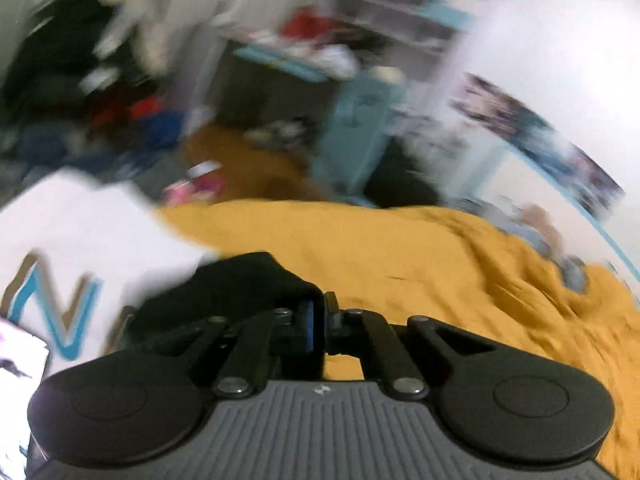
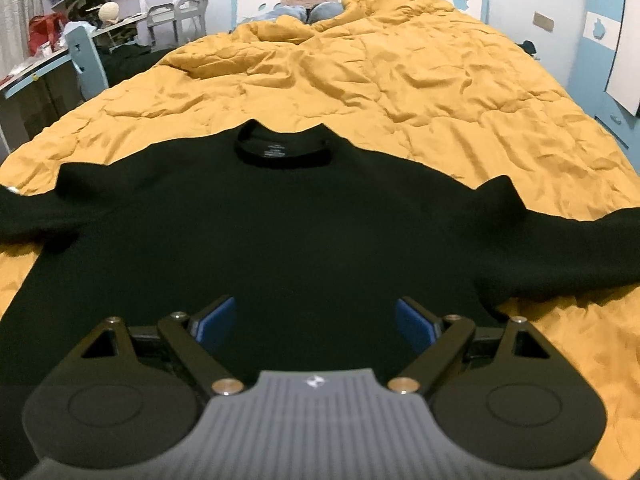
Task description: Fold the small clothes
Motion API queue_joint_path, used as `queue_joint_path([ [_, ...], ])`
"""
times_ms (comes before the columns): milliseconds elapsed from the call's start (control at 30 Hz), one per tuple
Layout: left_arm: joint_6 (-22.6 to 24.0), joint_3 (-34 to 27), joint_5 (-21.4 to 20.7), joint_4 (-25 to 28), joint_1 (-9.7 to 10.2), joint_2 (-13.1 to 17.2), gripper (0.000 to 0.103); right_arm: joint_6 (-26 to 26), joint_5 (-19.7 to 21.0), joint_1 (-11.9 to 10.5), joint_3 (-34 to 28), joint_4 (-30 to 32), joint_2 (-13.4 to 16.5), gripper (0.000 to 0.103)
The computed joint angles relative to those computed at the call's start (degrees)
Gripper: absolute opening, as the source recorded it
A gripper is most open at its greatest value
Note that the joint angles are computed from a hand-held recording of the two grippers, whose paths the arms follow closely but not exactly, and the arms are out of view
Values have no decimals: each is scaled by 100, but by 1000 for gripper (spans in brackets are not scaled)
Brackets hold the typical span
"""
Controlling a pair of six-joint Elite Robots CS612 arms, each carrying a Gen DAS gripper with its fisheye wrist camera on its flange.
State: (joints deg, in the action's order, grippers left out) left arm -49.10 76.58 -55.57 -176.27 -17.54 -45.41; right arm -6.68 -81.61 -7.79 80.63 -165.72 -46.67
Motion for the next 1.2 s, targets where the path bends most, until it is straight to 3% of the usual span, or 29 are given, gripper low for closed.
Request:
queue_joint_path([
  [100, 1053, -160, -465, -47, -179, -39, 4, 62, 112, -26, -89, -104, 76, 82],
  [167, 1784, -342, -604, 59, -319, 5, 4, 105, 519, -94, -110, -289, 128, 82],
  [267, 2927, -571, -989, 405, -562, 74, 4, 123, 807, -131, -194, -271, 198, 82],
  [467, 4048, -887, -1865, 1644, -918, 317, 4, 205, 802, -84, -466, 125, 359, 82],
  [567, 4002, -902, -2448, 2206, -919, 392, 10, 102, 1018, -71, -500, 261, 368, 82],
  [667, 3842, -1024, -2787, 2688, -872, 485, 33, -115, 1134, -43, -507, 364, 358, 82],
  [833, 3205, -574, -3896, 2061, -600, 244, 75, -278, 1223, -2, -587, 475, 371, 81],
  [900, 2938, -360, -3984, 1709, -534, 93, 76, -351, 1373, 21, -643, 511, 385, 78],
  [967, 2795, -180, -3830, 1425, -500, -47, 76, -433, 1566, 56, -709, 558, 409, 68],
  [1067, 2611, -10, -3156, 1308, -477, -244, 76, -679, 1826, 158, -848, 681, 460, 56],
  [1200, 2191, -54, -1923, 1921, -438, -333, 74, -1035, 2199, 306, -1060, 794, 579, 51],
])
